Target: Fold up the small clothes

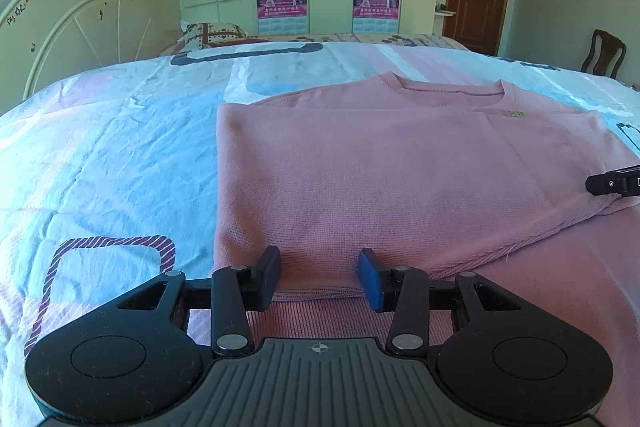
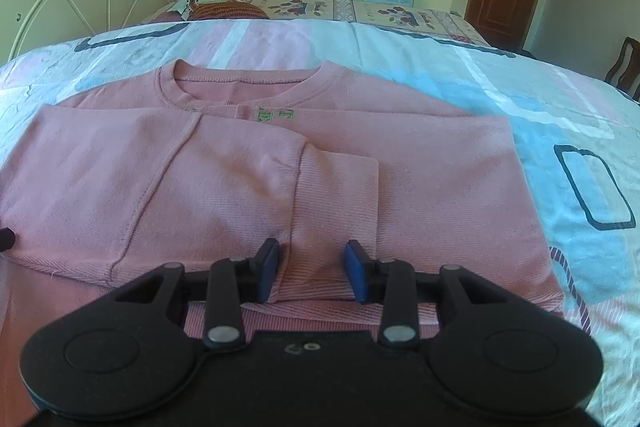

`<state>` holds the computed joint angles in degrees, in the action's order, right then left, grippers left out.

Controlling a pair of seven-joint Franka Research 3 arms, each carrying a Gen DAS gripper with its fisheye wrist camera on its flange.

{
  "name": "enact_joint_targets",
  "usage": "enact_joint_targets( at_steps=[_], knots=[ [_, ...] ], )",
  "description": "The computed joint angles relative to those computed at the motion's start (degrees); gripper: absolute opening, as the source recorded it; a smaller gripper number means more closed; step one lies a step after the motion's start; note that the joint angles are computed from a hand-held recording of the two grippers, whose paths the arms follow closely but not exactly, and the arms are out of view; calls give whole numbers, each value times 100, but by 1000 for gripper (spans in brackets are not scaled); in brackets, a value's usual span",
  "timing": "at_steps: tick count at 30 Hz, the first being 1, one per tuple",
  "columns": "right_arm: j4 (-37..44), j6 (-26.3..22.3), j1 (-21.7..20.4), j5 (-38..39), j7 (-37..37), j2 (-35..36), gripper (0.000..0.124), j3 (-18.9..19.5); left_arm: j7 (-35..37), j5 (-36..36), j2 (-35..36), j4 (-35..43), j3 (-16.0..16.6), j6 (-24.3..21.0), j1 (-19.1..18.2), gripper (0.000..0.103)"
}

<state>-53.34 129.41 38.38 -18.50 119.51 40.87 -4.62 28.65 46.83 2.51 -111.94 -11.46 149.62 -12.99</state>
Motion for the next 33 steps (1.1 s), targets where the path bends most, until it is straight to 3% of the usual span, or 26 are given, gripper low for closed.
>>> enact_joint_targets(
  at_steps=[4,7,8,13,15,17,19,21,23,27,33],
  knots=[
    [-25,25,-25,30,-73,-14,37,23,44,135,43,93,-25,-199,-50,46],
    [106,-42,-34,41,-269,58,51,54,62,263,145,300,-48,-622,-138,60],
    [180,-107,-61,108,-371,96,53,96,113,205,156,329,-40,-650,-140,61],
    [160,-99,-54,161,-537,51,44,85,389,-130,172,439,-28,-807,-152,61],
    [-396,326,-33,113,-250,-270,39,26,395,-157,146,387,-21,-773,-150,61],
    [-593,395,-100,170,-215,-328,39,83,425,-272,159,413,-20,-795,-139,61],
    [-216,118,-93,191,-358,-155,39,104,507,-390,168,510,-35,-969,-156,61],
    [-249,181,-134,313,-274,-256,41,138,406,-267,61,451,-48,-1043,-191,61],
    [-1003,731,-158,291,-28,-760,41,133,221,-162,-161,245,-88,-1062,-213,61],
    [-2435,1355,-267,128,66,-1774,40,220,-143,-162,-828,-442,-251,-1087,-214,61],
    [-4666,2049,-750,39,316,-3450,40,521,-575,-592,-1941,-1514,-583,-1272,-250,61]
  ],
)
